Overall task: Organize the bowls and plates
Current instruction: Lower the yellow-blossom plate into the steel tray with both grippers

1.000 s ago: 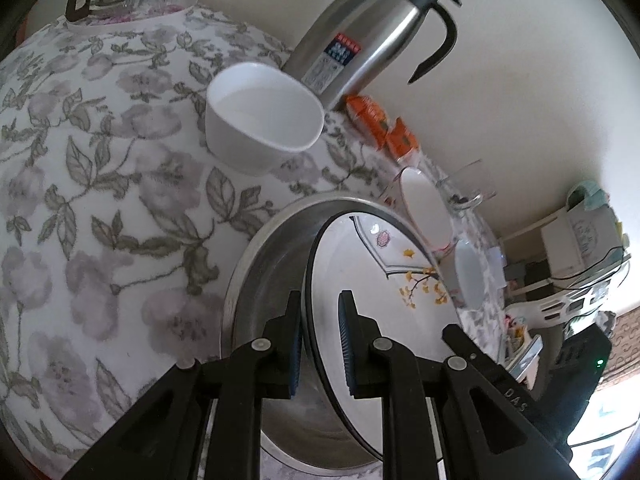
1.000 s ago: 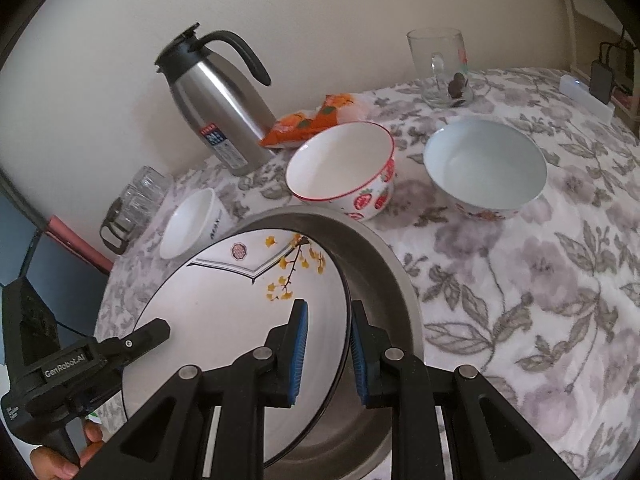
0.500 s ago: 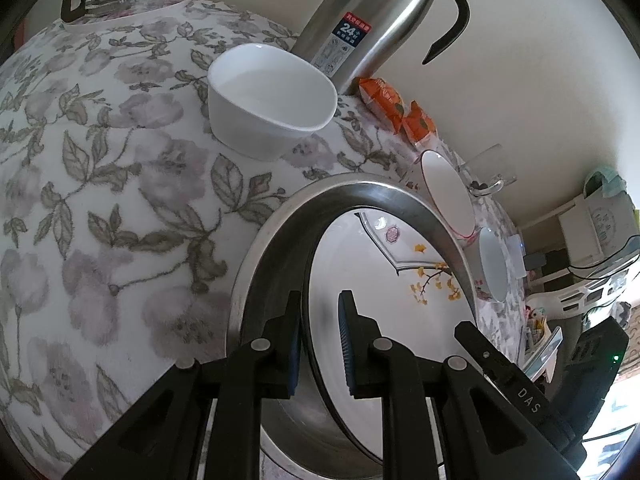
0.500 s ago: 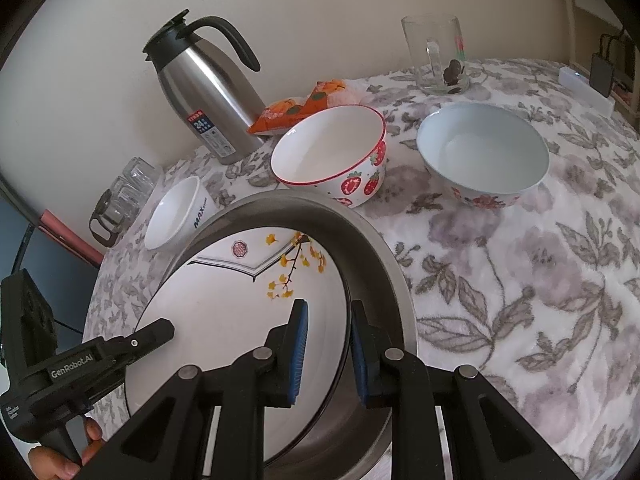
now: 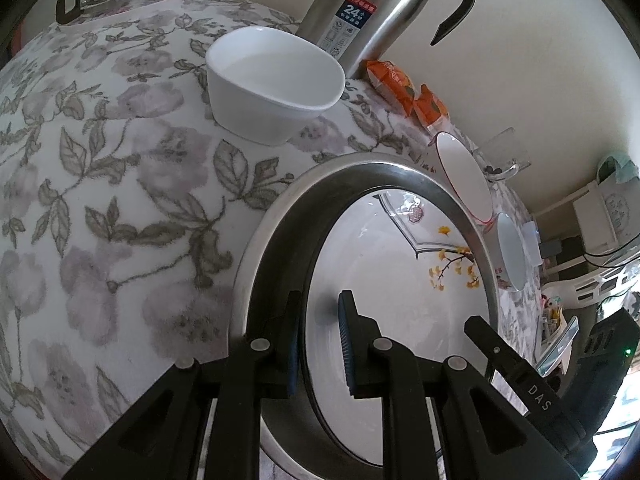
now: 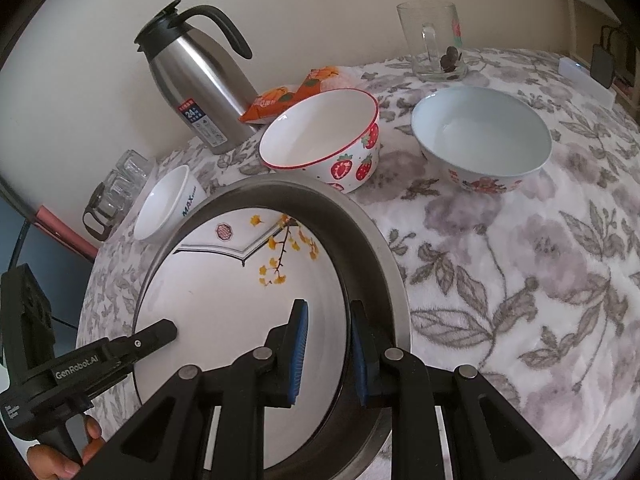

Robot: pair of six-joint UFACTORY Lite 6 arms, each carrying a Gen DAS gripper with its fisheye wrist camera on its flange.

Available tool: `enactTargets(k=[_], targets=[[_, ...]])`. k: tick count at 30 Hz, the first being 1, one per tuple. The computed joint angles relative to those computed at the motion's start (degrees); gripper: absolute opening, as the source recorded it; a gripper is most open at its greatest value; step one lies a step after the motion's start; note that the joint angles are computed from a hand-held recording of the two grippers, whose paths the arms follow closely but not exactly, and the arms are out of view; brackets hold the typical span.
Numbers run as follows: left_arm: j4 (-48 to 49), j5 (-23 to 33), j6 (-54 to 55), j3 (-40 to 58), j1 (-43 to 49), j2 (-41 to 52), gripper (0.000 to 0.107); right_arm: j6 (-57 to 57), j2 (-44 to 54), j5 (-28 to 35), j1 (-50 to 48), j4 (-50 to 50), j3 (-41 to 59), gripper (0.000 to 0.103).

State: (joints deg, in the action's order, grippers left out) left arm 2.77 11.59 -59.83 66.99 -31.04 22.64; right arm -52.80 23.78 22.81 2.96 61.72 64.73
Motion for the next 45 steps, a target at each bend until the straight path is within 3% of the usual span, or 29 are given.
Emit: enactTargets(k=[20,45], targets=[[1.56,1.71,-1.61,-0.27,0.50,-0.67,0.017,2.15,-0.15,-1.44,0.87,-3.05,0.02,0.021],[7.92,4.99,-7.12,2.52,-0.50,0.92,0.019,13.44,-0.09,-3.42,3.17,-16.99,1.28,0.020]])
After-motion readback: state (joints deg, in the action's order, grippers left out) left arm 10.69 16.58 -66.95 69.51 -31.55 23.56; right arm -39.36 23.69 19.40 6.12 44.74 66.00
